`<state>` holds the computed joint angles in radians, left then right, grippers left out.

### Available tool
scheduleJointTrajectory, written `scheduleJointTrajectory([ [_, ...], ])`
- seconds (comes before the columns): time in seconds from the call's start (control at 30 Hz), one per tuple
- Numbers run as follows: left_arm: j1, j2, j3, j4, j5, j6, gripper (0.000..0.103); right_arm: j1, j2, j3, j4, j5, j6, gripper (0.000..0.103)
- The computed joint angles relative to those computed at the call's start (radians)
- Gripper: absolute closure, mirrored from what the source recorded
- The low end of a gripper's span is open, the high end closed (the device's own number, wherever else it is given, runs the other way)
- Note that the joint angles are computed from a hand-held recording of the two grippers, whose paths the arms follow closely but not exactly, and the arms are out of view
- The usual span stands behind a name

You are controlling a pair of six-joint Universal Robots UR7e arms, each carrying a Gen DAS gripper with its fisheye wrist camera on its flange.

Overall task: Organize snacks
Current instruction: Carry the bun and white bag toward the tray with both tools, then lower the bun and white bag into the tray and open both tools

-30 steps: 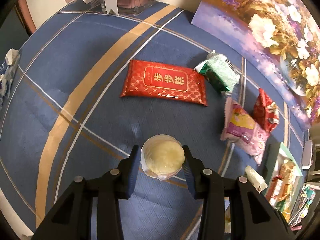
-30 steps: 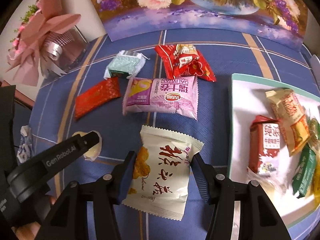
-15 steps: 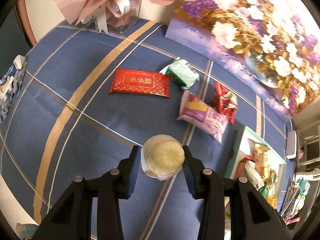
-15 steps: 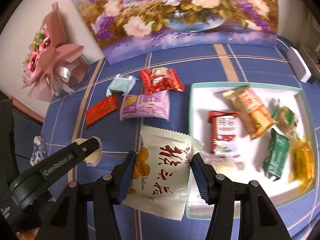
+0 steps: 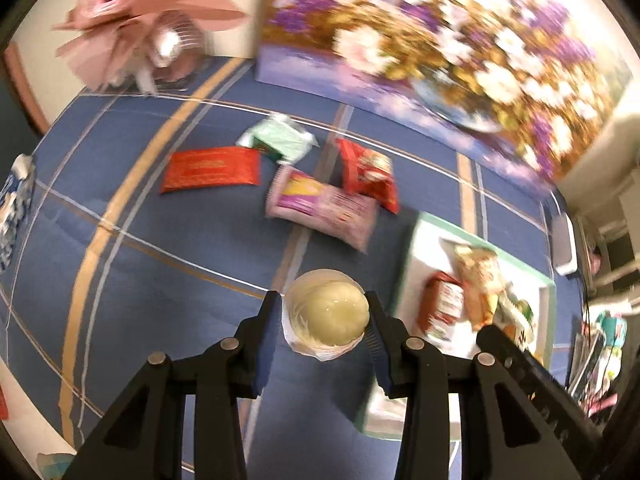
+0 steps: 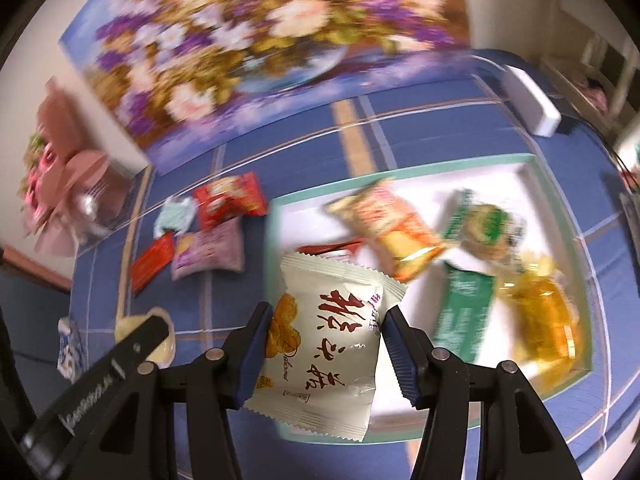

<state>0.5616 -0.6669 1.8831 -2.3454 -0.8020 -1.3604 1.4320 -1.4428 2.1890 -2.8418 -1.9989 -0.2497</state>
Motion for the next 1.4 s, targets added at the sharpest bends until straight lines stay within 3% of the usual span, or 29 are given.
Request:
scheduleJointTrajectory([
  [0.3,-0.016,0.139,-0.149,-0.046,-0.079,0.178,0.060,-0.095,-0.072,-0.018,0.045,0.017,0.030,0.045],
  [0.47,-0.031,0.196,-0.213,-0.027,-0.090,0.220,0.060,-0.124,-0.110,-0.012,0.059,0.012,0.041,0.045],
  [0.97,-0.032,0.284,-0.300,0.045,-0.136,0.263,0.060,-0.181,-0.098,-0.023,0.148,0.005,0.079,0.044],
  [1.4,-0.031,0.301,-0.343,0.102,-0.130,0.295,0.060,-0.182,-0.087,-0.045,0.187,-0.024,0.107,0.042],
])
